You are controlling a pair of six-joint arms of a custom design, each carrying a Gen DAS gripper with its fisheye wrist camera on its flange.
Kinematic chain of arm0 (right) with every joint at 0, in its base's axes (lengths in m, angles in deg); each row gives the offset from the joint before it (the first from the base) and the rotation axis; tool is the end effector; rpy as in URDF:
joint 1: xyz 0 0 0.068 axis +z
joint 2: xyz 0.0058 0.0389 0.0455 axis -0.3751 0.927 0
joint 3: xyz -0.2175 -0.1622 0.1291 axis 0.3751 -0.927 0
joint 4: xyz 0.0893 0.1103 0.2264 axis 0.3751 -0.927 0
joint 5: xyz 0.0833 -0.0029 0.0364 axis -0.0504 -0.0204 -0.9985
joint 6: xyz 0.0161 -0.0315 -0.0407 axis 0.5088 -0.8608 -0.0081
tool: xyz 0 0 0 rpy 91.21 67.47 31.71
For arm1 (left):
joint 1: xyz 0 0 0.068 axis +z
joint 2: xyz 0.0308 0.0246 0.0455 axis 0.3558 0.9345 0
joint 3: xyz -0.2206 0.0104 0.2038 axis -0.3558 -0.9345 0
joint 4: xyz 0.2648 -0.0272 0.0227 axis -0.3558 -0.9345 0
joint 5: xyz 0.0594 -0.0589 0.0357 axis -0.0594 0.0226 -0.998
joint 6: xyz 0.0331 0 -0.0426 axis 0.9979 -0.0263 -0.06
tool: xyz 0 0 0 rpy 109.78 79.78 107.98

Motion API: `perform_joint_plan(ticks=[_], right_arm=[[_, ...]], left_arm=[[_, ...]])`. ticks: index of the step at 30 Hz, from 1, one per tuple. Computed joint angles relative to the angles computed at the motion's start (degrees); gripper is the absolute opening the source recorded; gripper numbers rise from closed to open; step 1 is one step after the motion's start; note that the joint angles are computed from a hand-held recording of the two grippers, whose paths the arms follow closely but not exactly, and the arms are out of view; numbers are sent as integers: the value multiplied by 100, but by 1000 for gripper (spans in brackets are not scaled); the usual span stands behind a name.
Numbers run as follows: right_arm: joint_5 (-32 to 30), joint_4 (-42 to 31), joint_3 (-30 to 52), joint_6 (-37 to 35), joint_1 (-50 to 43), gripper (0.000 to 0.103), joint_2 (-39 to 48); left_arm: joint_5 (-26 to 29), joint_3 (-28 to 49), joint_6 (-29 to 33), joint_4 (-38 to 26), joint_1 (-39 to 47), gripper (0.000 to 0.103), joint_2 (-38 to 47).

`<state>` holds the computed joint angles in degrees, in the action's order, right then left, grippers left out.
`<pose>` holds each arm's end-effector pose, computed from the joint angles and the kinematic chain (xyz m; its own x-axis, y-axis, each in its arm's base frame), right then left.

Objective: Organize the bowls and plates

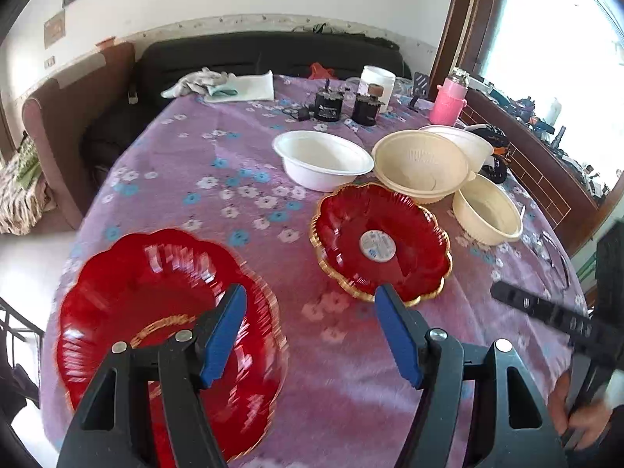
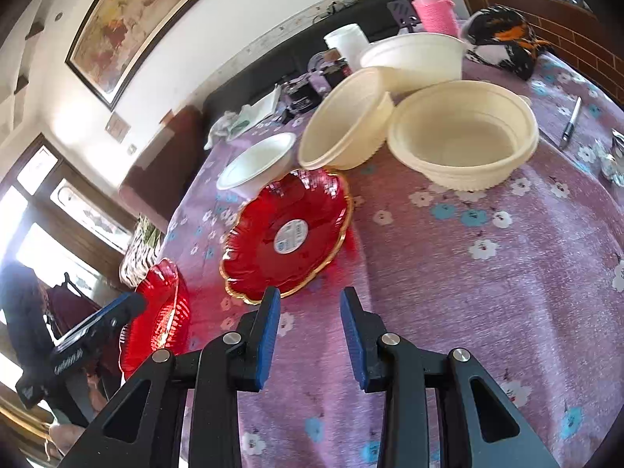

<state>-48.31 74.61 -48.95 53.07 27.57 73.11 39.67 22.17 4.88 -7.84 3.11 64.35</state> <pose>0.1829 0.1847 0.0965 -0.5031 0.6759 -0.5385 0.4097 0.7352 0.5400 0.3604 -0.1282 0.1485 -0.6358 0.4298 -0.6411 0.6456 0.7513 -0.1366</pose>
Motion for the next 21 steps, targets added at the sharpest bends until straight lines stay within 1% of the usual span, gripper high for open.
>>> perform_joint_plan(ticks=[3, 5, 7, 9, 10, 13, 16, 19, 21], right_arm=[[-69, 191, -121, -15, -130, 34, 43], [-132, 161, -147, -67, -262, 34, 40], [-252, 189, -153, -229, -454, 34, 50], [-393, 202, -142, -354, -676, 34, 66], [-485, 316, -167, -441, -775, 34, 83], [-840, 572, -140, -651, -1151, 34, 259], [-1153, 773, -34, -847, -1421, 34, 526], [-1419, 879, 140, -993, -1604, 34, 809], [-1524, 908, 250, -1059, -1676, 34, 947]], left_arm=[[-214, 591, -332, -259, -269, 68, 450], [-309, 939, -528, -405, -388, 68, 730], [-516, 1325, -752, -545, -516, 68, 1051], [-602, 1696, -898, -726, -590, 68, 1358], [-677, 1888, -994, -833, -617, 68, 1522], [-669, 2338, -1231, -1071, -606, 68, 1899], [-543, 2599, -1302, -1204, -607, 68, 2122], [-628, 2864, -1288, -1376, -683, 68, 2356], [-720, 2889, -1257, -1334, -743, 68, 2390]])
